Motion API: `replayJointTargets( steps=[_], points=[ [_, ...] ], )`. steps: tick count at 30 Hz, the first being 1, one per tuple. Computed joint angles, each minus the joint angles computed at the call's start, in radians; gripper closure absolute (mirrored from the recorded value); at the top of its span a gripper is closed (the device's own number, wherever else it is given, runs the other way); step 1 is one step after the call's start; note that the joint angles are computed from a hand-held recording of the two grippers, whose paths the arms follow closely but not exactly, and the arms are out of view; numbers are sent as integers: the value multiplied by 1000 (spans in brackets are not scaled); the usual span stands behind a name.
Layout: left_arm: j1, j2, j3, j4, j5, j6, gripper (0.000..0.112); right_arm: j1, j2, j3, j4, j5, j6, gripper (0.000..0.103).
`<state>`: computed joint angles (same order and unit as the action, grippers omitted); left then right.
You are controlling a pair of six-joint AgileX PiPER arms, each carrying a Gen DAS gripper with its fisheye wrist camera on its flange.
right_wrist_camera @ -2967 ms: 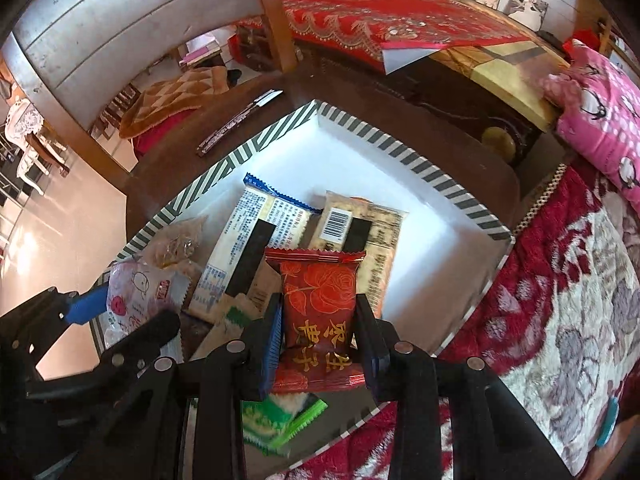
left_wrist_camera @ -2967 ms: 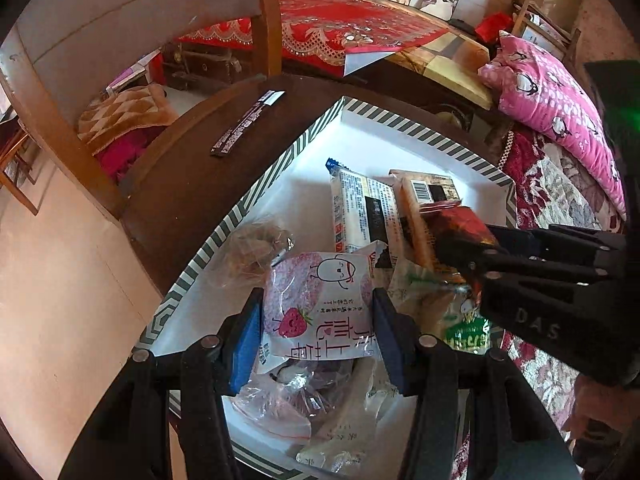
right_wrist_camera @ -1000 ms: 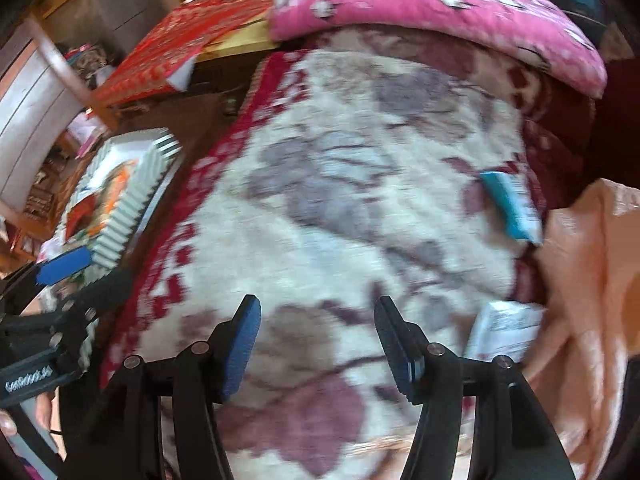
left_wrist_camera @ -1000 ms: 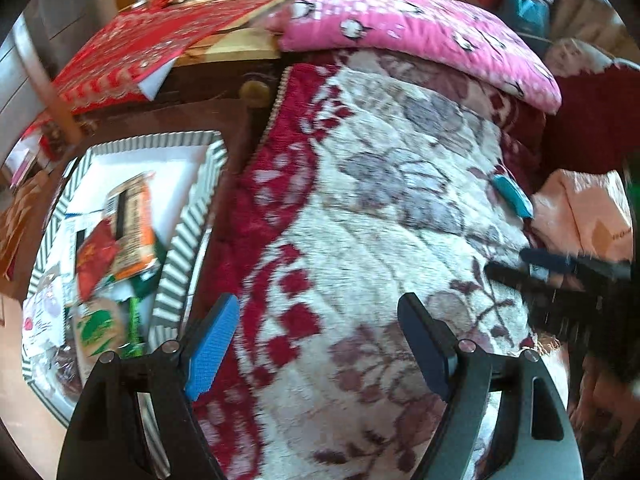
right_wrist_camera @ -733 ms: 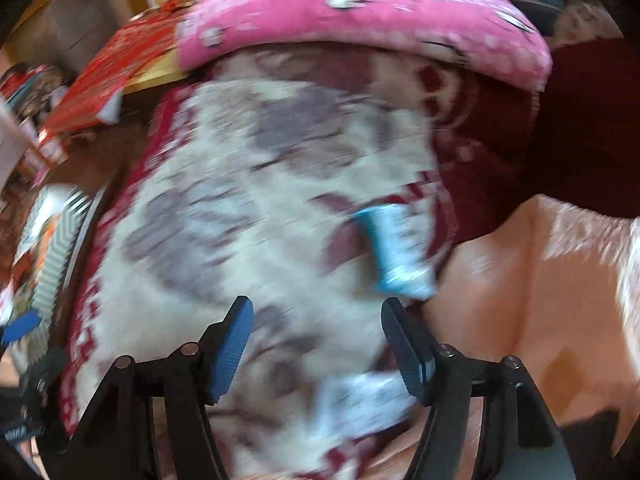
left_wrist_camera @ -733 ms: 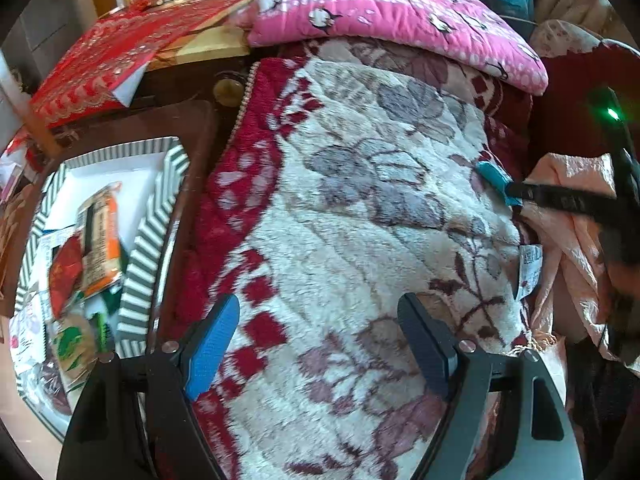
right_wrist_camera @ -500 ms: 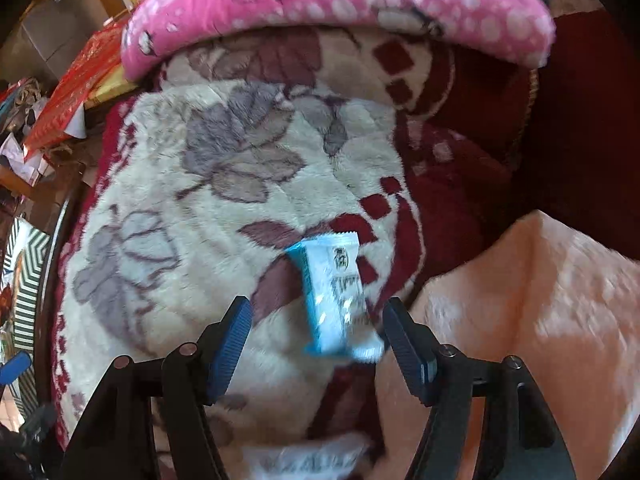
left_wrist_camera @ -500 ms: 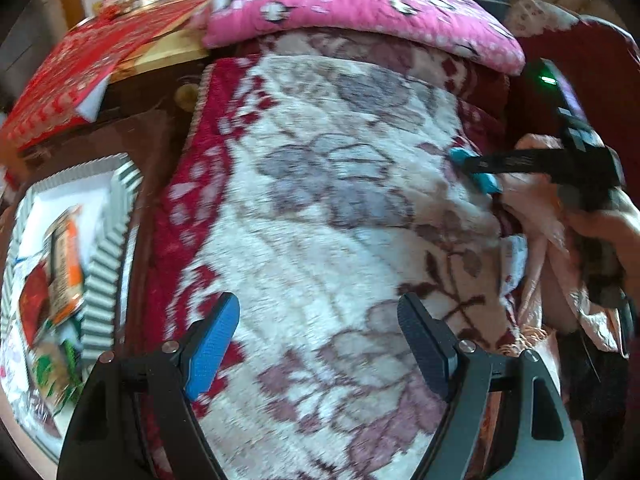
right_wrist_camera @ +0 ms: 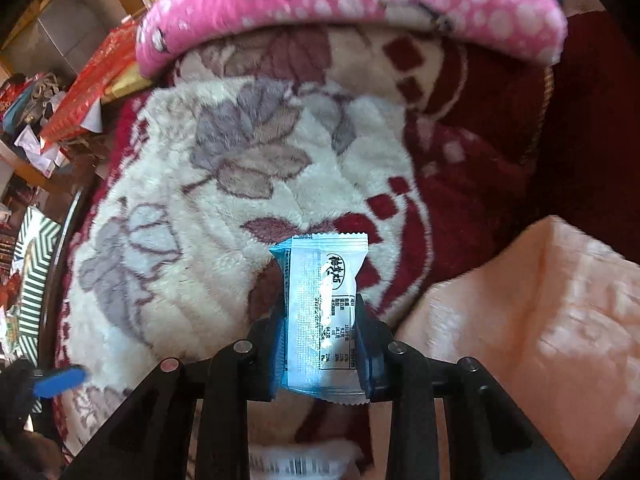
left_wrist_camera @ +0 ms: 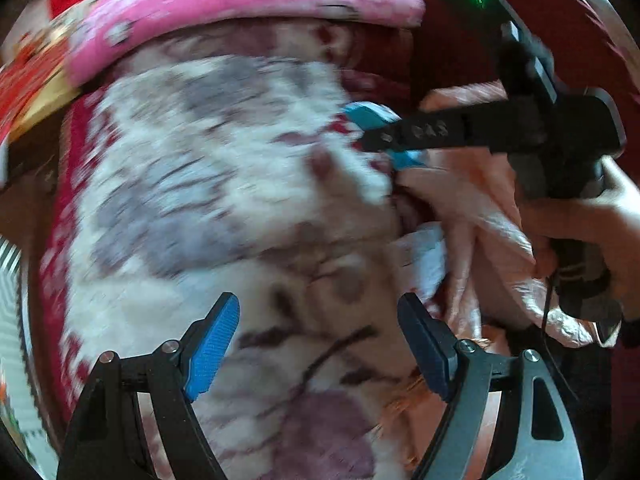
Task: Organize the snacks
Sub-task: 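Grasp the light blue candy packet with the right gripper, then grasp the white printed packet with the left gripper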
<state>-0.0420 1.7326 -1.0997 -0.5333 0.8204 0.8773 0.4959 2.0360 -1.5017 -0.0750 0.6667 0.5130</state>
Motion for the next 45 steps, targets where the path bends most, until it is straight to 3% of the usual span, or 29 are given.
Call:
replayJointTargets(
  steps=[8,12,15,22,23,24,26,27,35,40,45],
  points=[
    [-164,2,56,-104,-99,367,31,-38,-102,79,8,-16,-7,72],
    [-241,-21,125,-109,-207,511,31,-63,-110,90,47,-24,-47,72],
    [-299,-1,145,-37,-288,516,31,-79,-112,101,75,-33,-72,72],
    [-355,78,115,69,-362,435,32,-108,-107,114,121,-49,-118,72],
    [-353,90,102,65,-354,422,37,-110,-108,118,126,-53,-122,72],
    [-346,103,83,55,-330,412,53,-111,-109,120,128,-56,-123,72],
    [-300,135,27,-2,-257,407,62,-109,-114,125,122,-63,-117,72],
    [-280,142,6,-14,-220,400,95,-108,-118,129,123,-68,-116,72],
    [-98,124,-45,-102,-23,405,96,-70,-142,137,81,-70,-56,72],
    [47,42,-18,-161,95,442,96,-15,-161,145,52,-85,-3,72],
    [161,-31,10,-138,136,408,96,74,-161,122,4,-81,74,72]
  ],
)
